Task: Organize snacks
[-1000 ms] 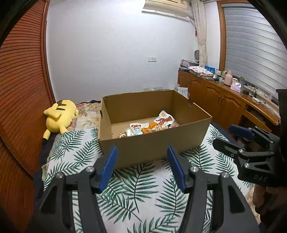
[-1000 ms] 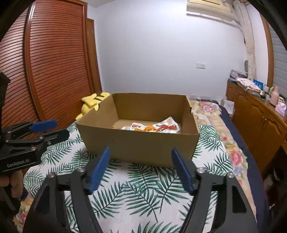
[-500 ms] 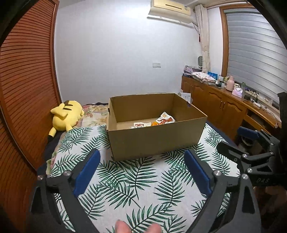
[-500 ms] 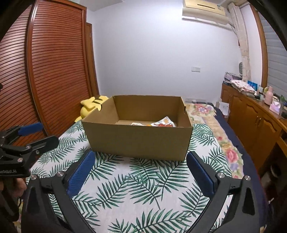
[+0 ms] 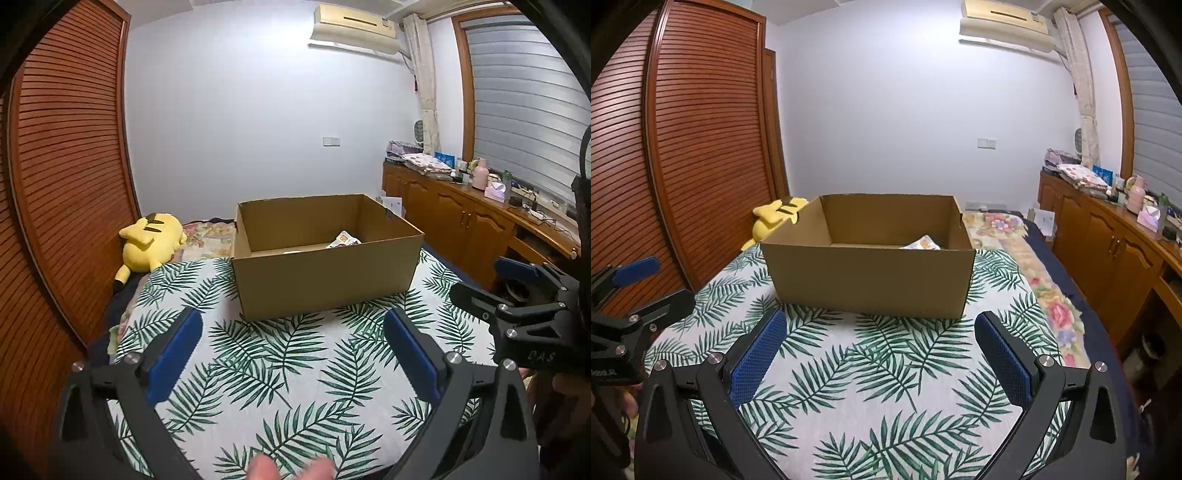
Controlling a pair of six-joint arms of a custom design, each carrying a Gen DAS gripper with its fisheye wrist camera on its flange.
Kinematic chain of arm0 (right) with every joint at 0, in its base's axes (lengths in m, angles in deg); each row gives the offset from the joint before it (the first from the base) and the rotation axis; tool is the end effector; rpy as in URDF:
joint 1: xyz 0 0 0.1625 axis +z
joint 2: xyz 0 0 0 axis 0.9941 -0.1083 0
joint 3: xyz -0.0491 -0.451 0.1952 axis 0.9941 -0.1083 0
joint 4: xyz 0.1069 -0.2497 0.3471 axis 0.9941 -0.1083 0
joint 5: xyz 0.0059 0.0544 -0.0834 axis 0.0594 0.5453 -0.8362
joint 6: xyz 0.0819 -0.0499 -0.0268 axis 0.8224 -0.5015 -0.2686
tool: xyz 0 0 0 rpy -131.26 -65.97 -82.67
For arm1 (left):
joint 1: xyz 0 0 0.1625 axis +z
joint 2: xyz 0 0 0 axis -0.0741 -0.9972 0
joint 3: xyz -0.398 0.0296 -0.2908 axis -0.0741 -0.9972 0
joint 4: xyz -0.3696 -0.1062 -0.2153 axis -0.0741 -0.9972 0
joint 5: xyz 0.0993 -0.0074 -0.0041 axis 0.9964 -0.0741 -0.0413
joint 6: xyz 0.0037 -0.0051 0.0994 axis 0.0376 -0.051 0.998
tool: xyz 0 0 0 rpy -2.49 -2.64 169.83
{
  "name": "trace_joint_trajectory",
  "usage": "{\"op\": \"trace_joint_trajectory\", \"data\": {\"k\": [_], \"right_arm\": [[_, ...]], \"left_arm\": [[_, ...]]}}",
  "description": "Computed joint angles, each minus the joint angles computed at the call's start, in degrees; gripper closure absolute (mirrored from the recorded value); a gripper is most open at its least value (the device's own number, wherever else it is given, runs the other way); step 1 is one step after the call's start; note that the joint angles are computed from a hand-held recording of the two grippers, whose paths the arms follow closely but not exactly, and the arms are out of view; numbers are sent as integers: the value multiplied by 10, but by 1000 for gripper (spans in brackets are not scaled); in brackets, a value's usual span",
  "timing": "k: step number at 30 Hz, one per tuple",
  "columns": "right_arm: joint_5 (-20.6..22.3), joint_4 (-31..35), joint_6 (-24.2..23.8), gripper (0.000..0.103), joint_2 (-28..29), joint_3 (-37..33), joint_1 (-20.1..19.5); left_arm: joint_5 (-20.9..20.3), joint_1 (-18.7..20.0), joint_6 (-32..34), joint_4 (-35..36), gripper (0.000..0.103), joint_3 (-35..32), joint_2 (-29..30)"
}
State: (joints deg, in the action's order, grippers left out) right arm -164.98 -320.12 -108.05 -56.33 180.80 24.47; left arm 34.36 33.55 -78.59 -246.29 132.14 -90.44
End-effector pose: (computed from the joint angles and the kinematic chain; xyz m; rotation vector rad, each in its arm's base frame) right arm 0.1648 -0.3014 0.3308 0.2319 -1.9890 1.3164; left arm -0.3751 -0.4323 0.1375 1.2524 2.3071 -0.9630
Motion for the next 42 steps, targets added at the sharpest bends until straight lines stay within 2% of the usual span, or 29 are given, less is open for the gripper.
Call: {"op": "trace_joint_trajectory", "data": {"k": [3,10,17,42], "right_arm": [[-5,-11,-1,0,5,3,2],[-16,-40,-3,0,17,11,9],[-29,-69,-7,0,29,17,18],[-52,-97,-10,0,40,23,24]], "left_arm": [[23,-7,-4,-12,3,11,-2],[42,-8,-36,-3,3,22,-8],[66,-12,-29,-35,3,37,4],[60,-13,-36,-33,3,42,-2]]}}
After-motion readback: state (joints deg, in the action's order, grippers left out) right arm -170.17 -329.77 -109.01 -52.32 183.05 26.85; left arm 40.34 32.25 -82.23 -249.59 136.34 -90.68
